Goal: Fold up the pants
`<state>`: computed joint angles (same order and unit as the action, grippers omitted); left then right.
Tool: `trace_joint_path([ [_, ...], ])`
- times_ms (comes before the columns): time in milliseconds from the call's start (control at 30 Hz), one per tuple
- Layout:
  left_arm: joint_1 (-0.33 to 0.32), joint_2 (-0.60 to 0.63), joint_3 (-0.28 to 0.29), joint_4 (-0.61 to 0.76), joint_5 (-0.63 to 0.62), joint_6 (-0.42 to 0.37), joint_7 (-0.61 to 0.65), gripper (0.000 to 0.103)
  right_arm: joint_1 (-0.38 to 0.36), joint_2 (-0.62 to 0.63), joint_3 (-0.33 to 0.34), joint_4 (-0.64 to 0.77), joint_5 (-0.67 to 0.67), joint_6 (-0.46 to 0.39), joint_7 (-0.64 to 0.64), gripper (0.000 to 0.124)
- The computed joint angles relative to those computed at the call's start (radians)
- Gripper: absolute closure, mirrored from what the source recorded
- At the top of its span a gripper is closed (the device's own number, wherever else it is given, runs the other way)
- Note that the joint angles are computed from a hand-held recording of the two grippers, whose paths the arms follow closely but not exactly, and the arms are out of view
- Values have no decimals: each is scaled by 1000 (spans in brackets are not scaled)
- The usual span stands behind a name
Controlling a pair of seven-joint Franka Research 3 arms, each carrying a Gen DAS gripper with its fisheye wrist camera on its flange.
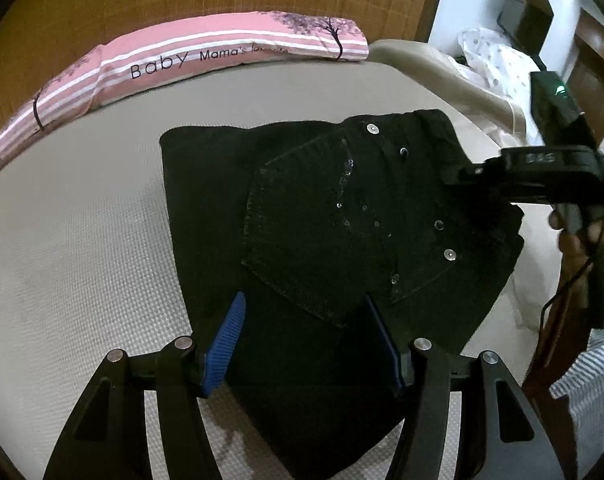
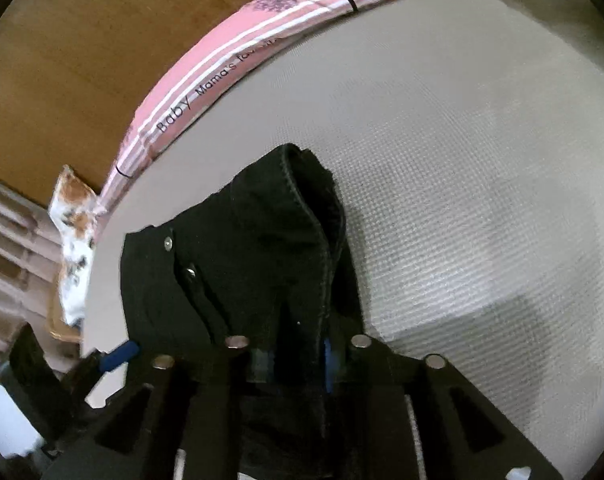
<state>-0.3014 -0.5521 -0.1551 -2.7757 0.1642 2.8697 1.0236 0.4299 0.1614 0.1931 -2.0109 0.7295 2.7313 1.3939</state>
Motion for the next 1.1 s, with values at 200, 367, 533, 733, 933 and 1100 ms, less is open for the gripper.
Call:
trace_joint_path([
  [200, -102, -47, 88, -31, -104, 4, 62, 43, 11, -108, -23, -94, -100, -28, 85, 81],
  [367, -99, -79, 55, -56, -108, -8, 72, 43, 24, -203, -29, -220, -44, -12, 62, 91],
  [533, -152, -102, 106, -74, -151, -17, 116, 43, 45, -262, -19, -280, -126, 59, 123, 103],
  [733, -136, -86, 81, -83, -160, -7, 136, 43, 44, -260, -23, -317, -242, 102, 213, 109],
  [933, -126, -86, 66, -92, -152, 11, 122, 42, 46, -237, -35, -309, -229, 101, 228, 107],
  [1100, -112, -83, 50, -82, -138, -5, 88, 42, 40, -241, -33, -313, -241, 99, 256, 101],
])
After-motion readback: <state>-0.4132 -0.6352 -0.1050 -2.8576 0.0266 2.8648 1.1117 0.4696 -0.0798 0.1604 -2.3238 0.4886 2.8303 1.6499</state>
